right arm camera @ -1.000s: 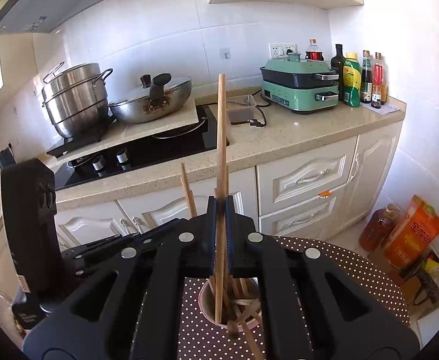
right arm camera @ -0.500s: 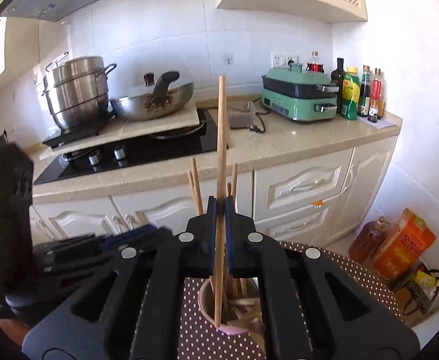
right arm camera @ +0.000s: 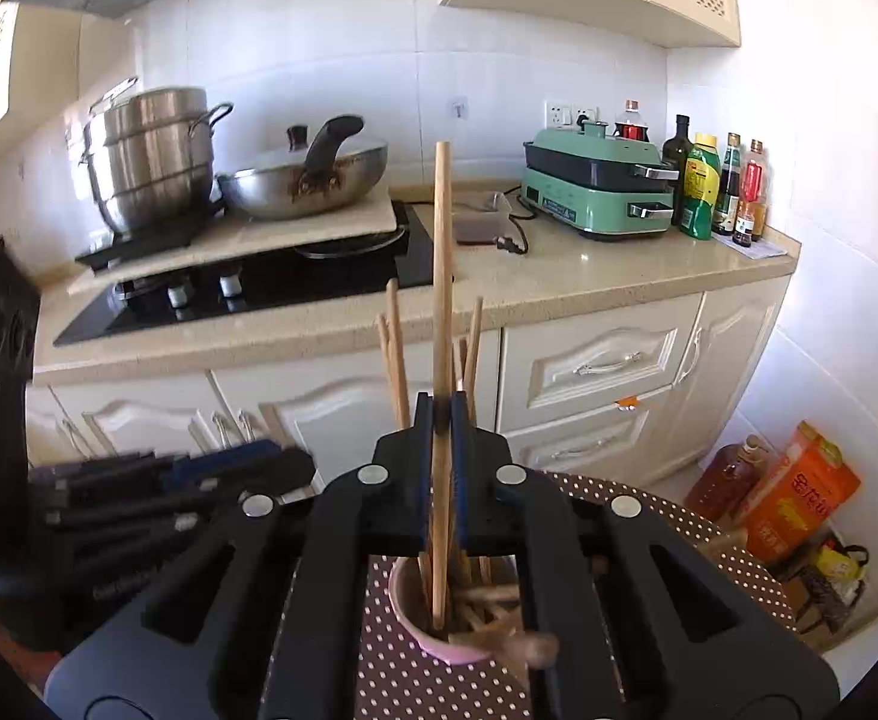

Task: Organize utensils
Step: 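Lower both chopsticks into the pink cup and open both tools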

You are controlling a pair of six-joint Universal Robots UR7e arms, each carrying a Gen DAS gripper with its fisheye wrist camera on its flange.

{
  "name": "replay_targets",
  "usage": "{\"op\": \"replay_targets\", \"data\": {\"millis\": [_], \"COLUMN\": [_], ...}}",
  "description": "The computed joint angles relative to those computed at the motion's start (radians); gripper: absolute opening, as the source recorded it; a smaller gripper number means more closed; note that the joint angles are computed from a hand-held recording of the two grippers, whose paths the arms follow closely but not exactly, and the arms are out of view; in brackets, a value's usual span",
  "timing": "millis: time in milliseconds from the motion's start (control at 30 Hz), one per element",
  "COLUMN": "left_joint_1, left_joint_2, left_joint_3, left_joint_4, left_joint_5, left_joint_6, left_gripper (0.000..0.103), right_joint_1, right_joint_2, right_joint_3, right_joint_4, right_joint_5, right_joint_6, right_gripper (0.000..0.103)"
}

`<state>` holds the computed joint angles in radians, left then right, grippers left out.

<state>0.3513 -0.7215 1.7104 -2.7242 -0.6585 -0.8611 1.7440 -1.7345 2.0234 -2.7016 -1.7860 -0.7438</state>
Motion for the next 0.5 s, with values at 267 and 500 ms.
{"op": "replay_targets", "data": {"millis": [267,500], "left_joint_1": [-0.002,-0.013], "left_joint_2": [0.000,-0.021], "left_joint_3": [-0.033,-0.038], "left_joint_4": [0.123,0.241], "left_joint_5": [-0.011,-0.028], "left_joint_6": [-0.035,-0.106], "left_gripper": [0.038,0.046], "right_joint_1": [-0.008,-0.002], "right_joint_2": [-0.041,-0.056], "right_joint_3": [0.034,0.024], "right_joint_4": [0.040,0.095], "right_joint_5": [-0.050,-0.079], "right_joint_6": [0.020,0.065], "right_gripper": [0.006,0.007]}}
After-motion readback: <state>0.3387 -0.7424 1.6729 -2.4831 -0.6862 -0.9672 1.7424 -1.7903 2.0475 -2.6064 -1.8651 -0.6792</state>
